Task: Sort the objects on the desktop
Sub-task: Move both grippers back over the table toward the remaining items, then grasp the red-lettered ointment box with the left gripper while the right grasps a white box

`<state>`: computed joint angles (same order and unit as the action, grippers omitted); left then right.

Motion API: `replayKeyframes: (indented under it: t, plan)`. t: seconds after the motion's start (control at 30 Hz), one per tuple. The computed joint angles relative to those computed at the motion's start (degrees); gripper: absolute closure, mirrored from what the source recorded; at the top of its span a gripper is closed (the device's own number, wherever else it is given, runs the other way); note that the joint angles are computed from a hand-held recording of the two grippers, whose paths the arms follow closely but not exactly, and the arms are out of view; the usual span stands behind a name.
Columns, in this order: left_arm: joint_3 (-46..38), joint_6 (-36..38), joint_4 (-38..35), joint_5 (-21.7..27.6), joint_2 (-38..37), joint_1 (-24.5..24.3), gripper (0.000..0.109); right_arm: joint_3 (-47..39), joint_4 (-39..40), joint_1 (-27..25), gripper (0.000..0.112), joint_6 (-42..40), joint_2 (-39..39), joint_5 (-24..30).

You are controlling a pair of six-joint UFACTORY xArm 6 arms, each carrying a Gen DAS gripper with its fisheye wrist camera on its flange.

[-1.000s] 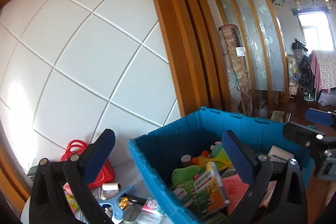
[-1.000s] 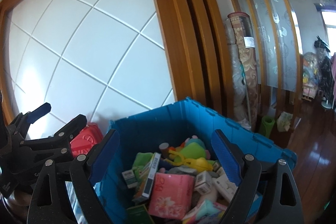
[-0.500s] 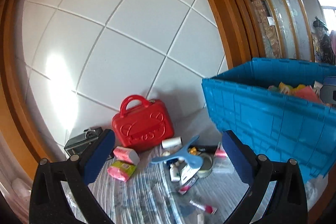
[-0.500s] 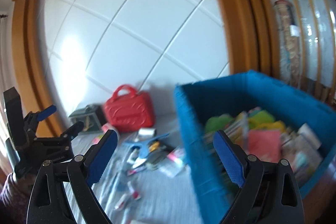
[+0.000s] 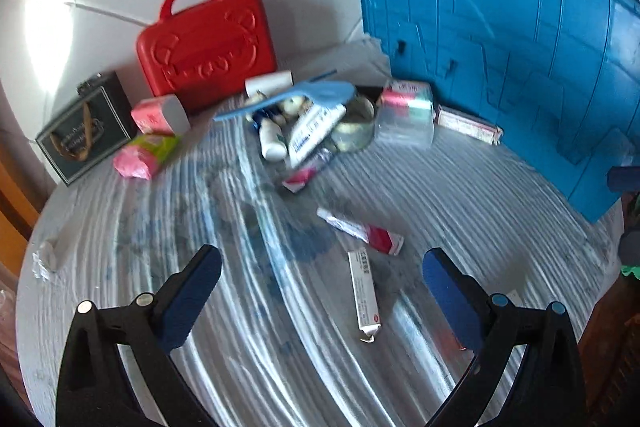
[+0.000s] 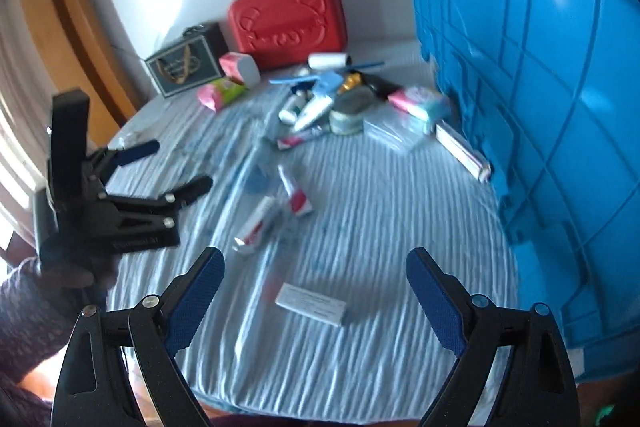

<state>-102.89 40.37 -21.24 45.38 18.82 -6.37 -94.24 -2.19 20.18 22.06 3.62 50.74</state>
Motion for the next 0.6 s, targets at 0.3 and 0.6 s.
replayKeyframes:
  t: [0.3,0.6]
  plan:
    - [-7.2,-4.8,3.1,9.8,9.3,-2.0,0.045,3.8,6.3,-2.7,0.019,-7.6,0.5,-1.2]
    - [-12.7,-5.3,2.9,17.8,12.9,-0.8,0.08,4.9,17.9,-3.8,0.036,-30.2,3.5,0.0]
